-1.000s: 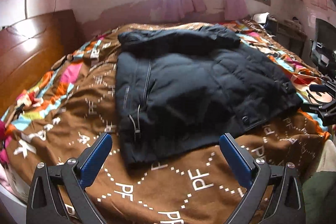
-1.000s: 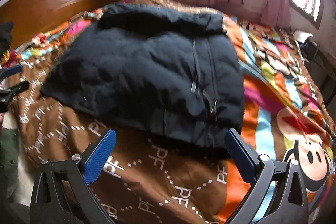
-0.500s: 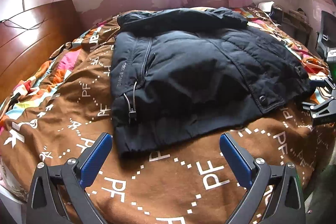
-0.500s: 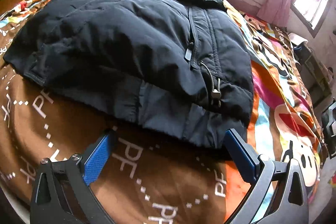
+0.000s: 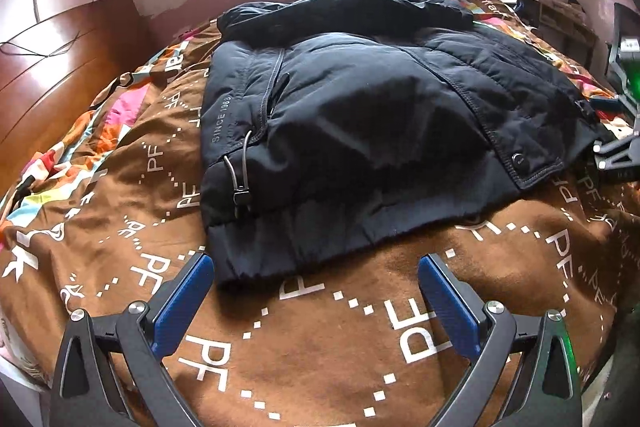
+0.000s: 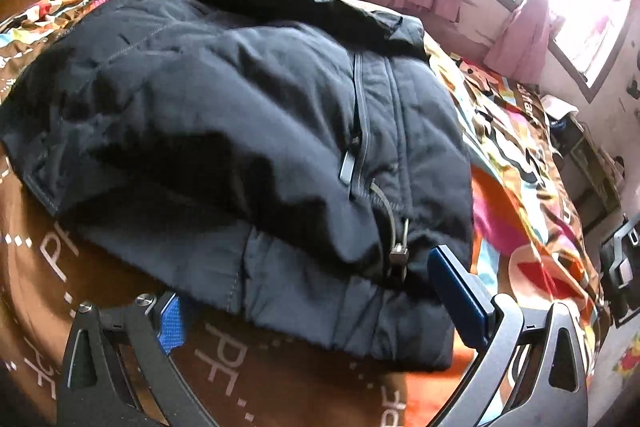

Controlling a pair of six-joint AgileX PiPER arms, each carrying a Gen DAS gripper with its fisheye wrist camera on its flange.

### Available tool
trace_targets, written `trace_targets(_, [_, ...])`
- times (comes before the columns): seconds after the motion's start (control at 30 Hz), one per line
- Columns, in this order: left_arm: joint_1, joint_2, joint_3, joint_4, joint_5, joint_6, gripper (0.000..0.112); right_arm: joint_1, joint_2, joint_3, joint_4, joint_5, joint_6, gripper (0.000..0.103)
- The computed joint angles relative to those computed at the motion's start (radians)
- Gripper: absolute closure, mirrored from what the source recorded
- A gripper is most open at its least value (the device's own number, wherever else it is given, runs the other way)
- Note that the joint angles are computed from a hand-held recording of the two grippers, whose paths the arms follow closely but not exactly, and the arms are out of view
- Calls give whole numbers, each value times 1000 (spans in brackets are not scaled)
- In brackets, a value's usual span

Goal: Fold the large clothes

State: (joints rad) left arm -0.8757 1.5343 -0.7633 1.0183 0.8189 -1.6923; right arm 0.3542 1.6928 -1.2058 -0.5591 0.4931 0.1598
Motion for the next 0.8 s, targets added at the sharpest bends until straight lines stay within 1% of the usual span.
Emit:
trace_targets(0.1, [-1, -7, 3, 8, 1, -6, 9, -21, 5, -73, 152, 30, -156, 2])
trace_targets(0.2, [-39, -19, 9, 51, 37, -53, 9, -38, 18, -176, 316, 95, -304, 2])
trace_targets(0.3, [-86, -33, 14, 100, 71, -94, 9, -42, 44, -277, 409, 164, -388, 2])
trace_targets(0.37, [-103, -29, 6, 113, 84, -93, 9, -48, 71, -357, 465, 224, -435, 2])
trace_targets(0.5, [-120, 10, -28, 116, 110, -62, 9, -72, 152, -548, 584, 371, -484, 2])
trace_targets(0.57, [-124, 42, -54, 115, 132, -40, 9, -91, 194, -633, 639, 428, -488, 2])
trace_targets(0.7, [-105, 117, -117, 95, 190, -3, 9, -117, 264, -758, 716, 505, -457, 2])
trace_targets(0.8, [-76, 157, -156, 90, 215, -5, 9, -118, 324, -860, 732, 558, -419, 2])
